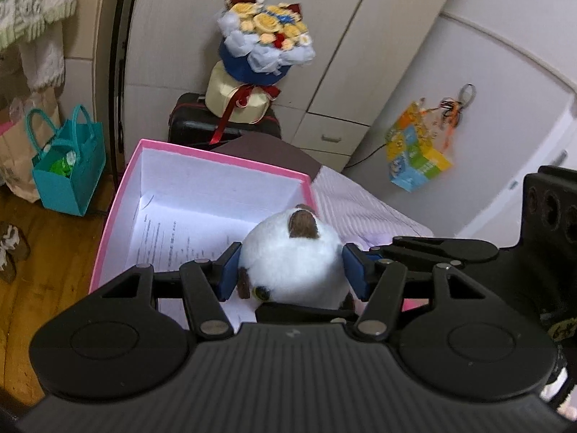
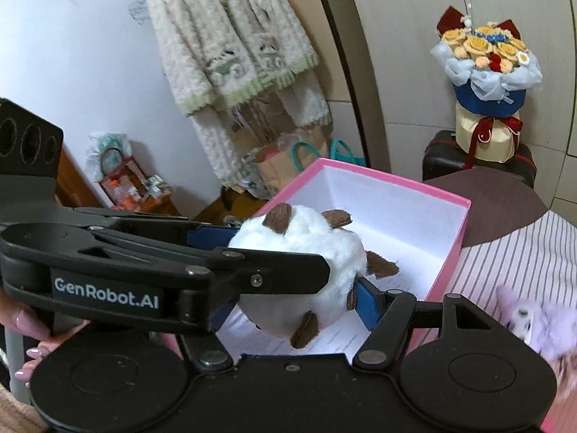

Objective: Organize soft objects
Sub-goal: 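Lower the plush into the pink box and open the right tool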

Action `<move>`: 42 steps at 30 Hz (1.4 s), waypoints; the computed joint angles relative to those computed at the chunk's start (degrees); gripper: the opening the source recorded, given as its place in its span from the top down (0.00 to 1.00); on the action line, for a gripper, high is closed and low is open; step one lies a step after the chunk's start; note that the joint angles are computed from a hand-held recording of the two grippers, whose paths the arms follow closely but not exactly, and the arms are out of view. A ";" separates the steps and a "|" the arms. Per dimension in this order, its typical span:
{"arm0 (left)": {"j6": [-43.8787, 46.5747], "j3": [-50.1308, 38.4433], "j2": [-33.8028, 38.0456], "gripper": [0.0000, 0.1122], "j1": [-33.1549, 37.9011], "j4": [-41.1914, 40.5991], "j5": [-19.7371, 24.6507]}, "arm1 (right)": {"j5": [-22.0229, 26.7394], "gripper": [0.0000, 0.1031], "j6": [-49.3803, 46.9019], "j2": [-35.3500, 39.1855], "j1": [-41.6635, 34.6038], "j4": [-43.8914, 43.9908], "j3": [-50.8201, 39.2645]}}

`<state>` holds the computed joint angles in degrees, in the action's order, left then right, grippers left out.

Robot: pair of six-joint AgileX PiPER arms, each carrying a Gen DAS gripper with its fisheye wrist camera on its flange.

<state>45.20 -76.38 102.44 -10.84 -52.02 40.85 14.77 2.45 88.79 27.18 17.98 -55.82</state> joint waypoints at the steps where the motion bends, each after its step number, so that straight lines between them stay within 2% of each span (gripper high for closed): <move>1: -1.29 -2.05 2.07 0.48 -0.10 0.61 0.19 | 1.51 0.30 -3.64 2.21 -1.45 2.80 -2.24; 4: -6.71 -9.07 8.55 0.48 -0.35 3.25 2.20 | 4.73 0.30 -6.53 7.34 -3.75 2.70 -7.41; 9: -8.94 -16.48 16.35 0.48 -0.20 3.15 4.12 | 5.67 0.30 -3.16 13.56 -4.80 -5.64 -12.42; 13: -13.84 -23.86 21.87 0.48 -0.72 7.90 7.58 | 7.13 0.30 -0.68 17.45 -4.92 -12.18 -15.83; 16: -16.28 -26.14 24.04 0.48 -0.70 9.52 8.23 | 9.30 0.30 -0.50 20.34 -4.62 -15.35 -18.73; 21: -19.64 -29.50 26.54 0.48 -0.17 10.50 11.02 | 12.92 0.30 6.25 23.23 -2.18 -27.47 -22.57; 27: -19.11 -28.18 25.86 0.50 -0.21 10.21 11.23 | 15.85 0.26 15.34 23.71 0.37 -38.69 -23.13; 31: -14.37 -22.50 21.66 0.48 -0.26 9.07 7.27 | 16.25 0.26 19.39 21.89 1.43 -42.46 -21.60; 34: -8.13 -15.71 16.64 0.47 0.58 5.52 3.16 | 14.88 0.26 19.69 17.98 1.86 -41.65 -17.97; 37: -3.56 -11.30 12.65 0.47 1.48 3.26 1.71 | 13.19 0.26 19.49 13.89 1.89 -39.62 -14.24; 42: 3.38 -2.45 4.66 0.47 2.96 0.68 -0.37 | 9.06 0.26 14.95 5.01 0.60 -29.46 -5.75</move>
<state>48.58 -78.83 107.10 -7.89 -51.34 40.48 23.83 17.41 93.80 27.79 -11.47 -61.57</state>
